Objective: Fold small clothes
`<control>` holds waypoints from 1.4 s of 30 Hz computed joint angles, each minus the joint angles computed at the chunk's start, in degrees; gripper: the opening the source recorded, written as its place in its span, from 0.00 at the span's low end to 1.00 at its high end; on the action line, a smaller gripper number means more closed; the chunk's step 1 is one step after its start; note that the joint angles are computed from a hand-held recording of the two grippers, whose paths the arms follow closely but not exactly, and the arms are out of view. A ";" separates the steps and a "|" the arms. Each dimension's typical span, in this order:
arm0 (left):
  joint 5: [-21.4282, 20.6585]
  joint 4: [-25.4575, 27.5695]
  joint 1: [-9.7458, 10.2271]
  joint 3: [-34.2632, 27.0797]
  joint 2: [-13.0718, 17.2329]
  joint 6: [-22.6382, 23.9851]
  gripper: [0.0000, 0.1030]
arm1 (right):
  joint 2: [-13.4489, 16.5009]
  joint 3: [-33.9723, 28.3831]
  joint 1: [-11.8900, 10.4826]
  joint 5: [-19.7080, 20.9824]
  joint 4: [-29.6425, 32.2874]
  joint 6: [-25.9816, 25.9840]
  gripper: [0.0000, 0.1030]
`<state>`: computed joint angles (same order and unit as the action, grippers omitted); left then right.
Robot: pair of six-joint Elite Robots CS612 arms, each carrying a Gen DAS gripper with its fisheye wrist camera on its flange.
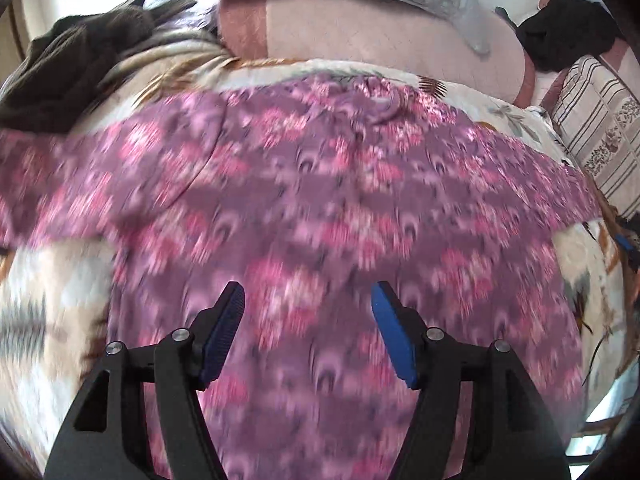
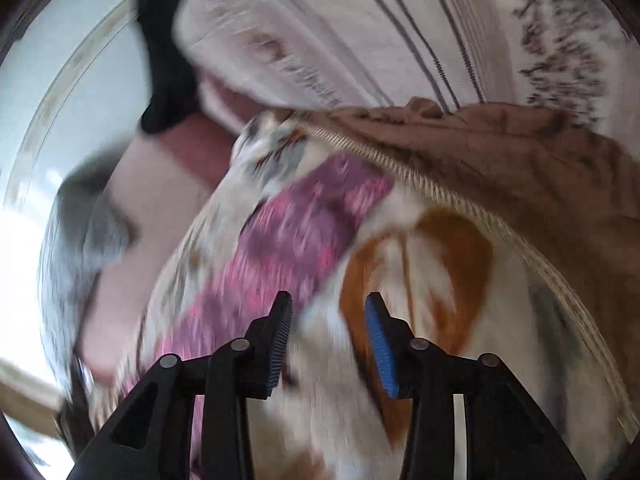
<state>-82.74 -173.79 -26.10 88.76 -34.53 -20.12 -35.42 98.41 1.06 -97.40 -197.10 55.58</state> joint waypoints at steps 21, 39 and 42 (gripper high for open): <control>4.97 -9.50 0.28 -2.88 3.56 0.60 0.68 | 3.87 -9.17 1.43 -10.65 0.88 -3.30 0.09; -7.94 2.07 4.37 -5.23 3.79 -5.21 0.68 | 4.06 -18.95 12.73 -6.40 7.56 -18.31 0.09; -10.09 1.81 4.90 -5.15 3.70 -5.99 0.68 | 5.11 -21.23 14.49 -4.21 9.67 -19.77 0.09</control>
<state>-92.83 -171.98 -21.20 83.60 -30.83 -26.11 -30.31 77.18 15.55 -101.62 -187.43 35.81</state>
